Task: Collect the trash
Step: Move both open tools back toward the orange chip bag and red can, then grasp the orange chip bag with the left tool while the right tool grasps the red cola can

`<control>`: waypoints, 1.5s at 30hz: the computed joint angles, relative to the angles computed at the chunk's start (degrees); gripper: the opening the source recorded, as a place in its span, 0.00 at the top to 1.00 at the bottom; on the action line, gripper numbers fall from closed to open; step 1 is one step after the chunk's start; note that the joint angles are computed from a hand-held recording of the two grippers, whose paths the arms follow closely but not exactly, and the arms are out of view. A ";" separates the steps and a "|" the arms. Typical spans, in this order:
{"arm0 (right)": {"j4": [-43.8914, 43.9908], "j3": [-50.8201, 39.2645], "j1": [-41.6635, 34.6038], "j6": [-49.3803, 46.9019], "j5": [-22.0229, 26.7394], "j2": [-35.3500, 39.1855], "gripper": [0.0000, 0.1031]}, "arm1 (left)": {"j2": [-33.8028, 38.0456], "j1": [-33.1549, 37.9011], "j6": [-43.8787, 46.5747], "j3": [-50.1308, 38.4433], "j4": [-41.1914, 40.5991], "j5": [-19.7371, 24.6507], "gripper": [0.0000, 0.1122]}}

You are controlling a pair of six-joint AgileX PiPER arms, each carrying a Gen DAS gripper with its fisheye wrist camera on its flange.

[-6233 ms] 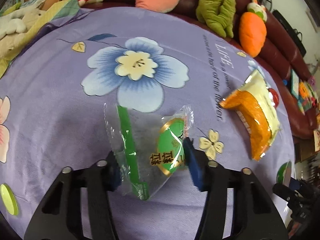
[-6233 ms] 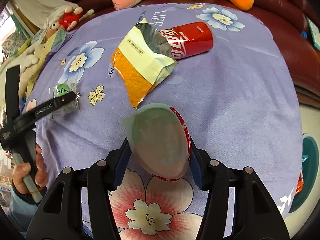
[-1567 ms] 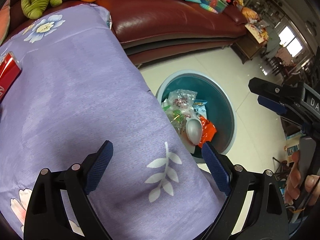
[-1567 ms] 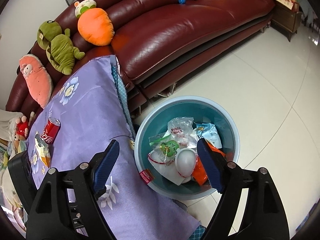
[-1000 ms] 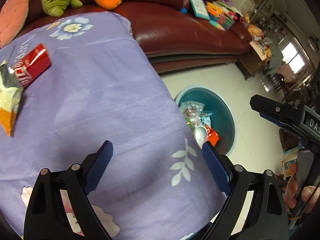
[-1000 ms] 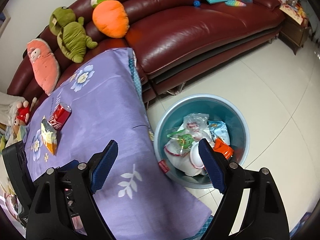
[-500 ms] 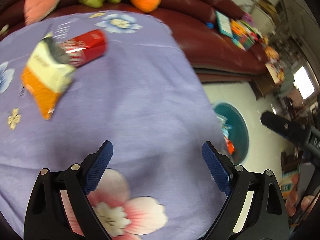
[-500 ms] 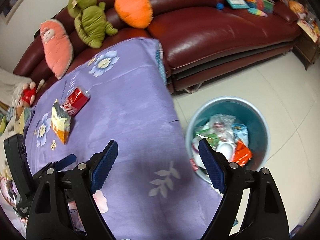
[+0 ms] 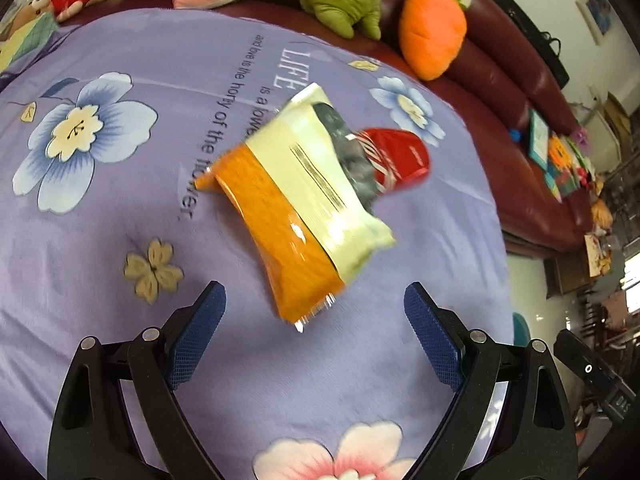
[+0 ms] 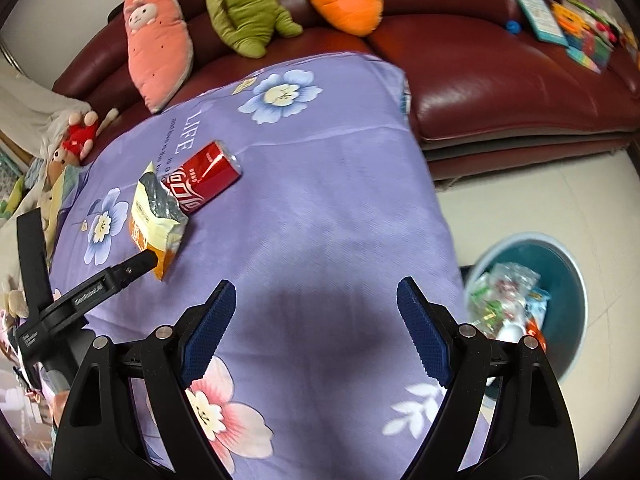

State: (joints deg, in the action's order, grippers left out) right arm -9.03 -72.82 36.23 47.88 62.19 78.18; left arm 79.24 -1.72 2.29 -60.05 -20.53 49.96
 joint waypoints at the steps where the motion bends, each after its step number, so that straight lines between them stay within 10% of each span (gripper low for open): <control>1: 0.22 -0.41 -0.26 -0.44 -0.07 0.58 0.23 | 0.87 0.52 0.54 -0.57 -0.03 -0.17 0.19; 17: 8.58 -13.97 -6.49 -11.83 -0.54 15.71 0.23 | 10.77 -2.21 -3.59 -6.01 4.66 -4.22 0.19; 27: 12.35 -28.47 -4.39 -9.17 1.24 28.92 0.23 | 8.75 4.73 2.68 -5.26 5.69 -4.18 0.56; 45: 20.11 -43.89 -5.28 -5.24 -4.56 45.10 0.26 | 17.46 16.77 13.37 -16.65 -0.01 -0.09 0.55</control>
State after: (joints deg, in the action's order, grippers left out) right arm 11.08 -116.71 30.96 42.65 57.62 123.27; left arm 96.70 15.04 15.65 -76.70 -20.54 49.87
